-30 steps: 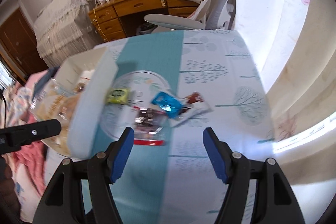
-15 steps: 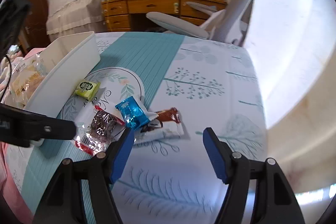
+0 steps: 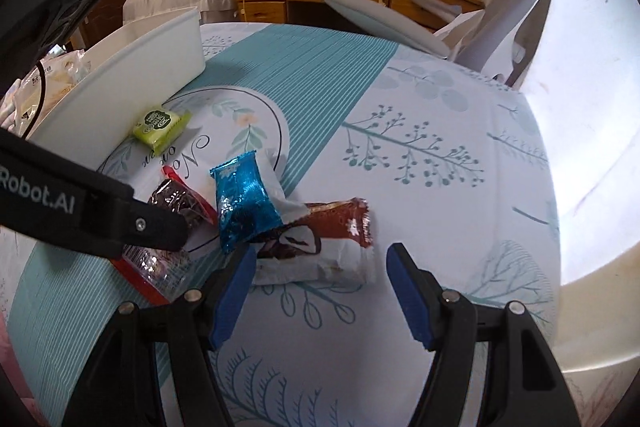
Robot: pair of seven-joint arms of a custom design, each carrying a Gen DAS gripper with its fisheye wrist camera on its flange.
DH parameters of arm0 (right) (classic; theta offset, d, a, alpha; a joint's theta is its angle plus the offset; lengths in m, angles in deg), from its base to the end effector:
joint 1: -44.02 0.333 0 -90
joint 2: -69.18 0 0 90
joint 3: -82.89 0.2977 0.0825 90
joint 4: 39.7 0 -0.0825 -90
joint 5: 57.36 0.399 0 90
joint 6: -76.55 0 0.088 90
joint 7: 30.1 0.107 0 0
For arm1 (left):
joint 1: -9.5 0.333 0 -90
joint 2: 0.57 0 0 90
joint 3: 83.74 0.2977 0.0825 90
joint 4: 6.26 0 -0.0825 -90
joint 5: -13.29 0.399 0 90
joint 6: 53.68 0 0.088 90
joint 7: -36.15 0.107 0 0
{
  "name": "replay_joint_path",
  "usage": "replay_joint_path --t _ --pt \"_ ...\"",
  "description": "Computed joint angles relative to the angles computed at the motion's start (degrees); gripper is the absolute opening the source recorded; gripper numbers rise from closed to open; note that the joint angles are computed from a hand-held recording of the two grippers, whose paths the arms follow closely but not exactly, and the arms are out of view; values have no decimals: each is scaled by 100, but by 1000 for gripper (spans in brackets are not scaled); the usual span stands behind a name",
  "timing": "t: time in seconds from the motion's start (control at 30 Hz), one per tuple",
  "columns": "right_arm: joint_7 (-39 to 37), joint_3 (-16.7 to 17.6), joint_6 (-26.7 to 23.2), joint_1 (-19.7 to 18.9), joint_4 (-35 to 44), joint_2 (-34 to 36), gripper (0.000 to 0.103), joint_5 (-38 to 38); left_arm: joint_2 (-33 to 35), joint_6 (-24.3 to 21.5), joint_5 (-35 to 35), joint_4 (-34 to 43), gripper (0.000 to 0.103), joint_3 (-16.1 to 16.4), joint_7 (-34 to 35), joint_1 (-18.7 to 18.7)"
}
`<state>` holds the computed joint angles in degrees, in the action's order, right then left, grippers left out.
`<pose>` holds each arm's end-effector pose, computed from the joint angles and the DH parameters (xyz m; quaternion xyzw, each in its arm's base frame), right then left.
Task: Organize snacks
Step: 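Reach the left tool to the red-striped jerky pack and right tool to the brown snack, then grasp the red-striped jerky pack with left tool while right tool grasps the brown snack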
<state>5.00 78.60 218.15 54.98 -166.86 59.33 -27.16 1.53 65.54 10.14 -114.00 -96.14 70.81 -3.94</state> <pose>0.5434 0.0611 0.4688 -0.8730 0.3928 -0.1146 0.2655 0.5401 -0.2633 0.4790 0.8664 -0.4916 0.0841 0.0225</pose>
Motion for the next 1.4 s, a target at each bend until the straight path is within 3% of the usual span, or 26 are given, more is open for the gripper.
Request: replay_joint_path --t 0.13,0.4,0.5,0.57,0.6,0.63,0.67,0.77,0.93,1.0,1.03,1.13,1.23,1.4 --pt "28 15 -124 -6 121 124 66 23 175 -43 -8 135 64 17 33 4" --pt "146 104 -275 -59 242 220 46 -39 136 248 -52 22 54 45 21 14" --pt "198 119 -371 -69 281 224 38 -65 57 330 -259 -64 41 45 108 42" --pt "309 144 -386 -75 278 201 35 -158 -3 426 -377 -153 39 44 184 61" --pt "345 149 -390 -73 277 190 34 -192 -26 440 -418 -178 34 43 228 69" --pt "382 153 -396 -73 280 183 34 -233 -71 518 -556 -247 7 41 313 82" --pt "466 163 -430 -77 285 170 34 -313 -94 536 -773 -302 4 48 409 104" --pt "718 160 -574 -93 284 112 33 -479 -104 290 -867 -334 4 40 427 116" --pt "1168 126 -763 -135 128 -129 32 -839 -414 427 -1056 -690 4 19 631 118" --pt "1381 97 -862 -162 51 -256 32 -980 -545 535 -1126 -823 12 19 702 128" --pt "1480 74 -916 -177 6 -336 32 -1032 -578 560 -1125 -847 29 18 709 136" --pt "1728 0 -1090 -208 -110 -570 31 -1151 -584 549 -971 -799 65 14 758 165" --pt "1900 -56 -1187 -212 -202 -762 31 -1245 -436 445 -795 -597 77 22 818 194" --pt "2213 -120 -1423 -210 -295 -1032 31 -1394 -74 328 -815 -238 80 64 1119 216"
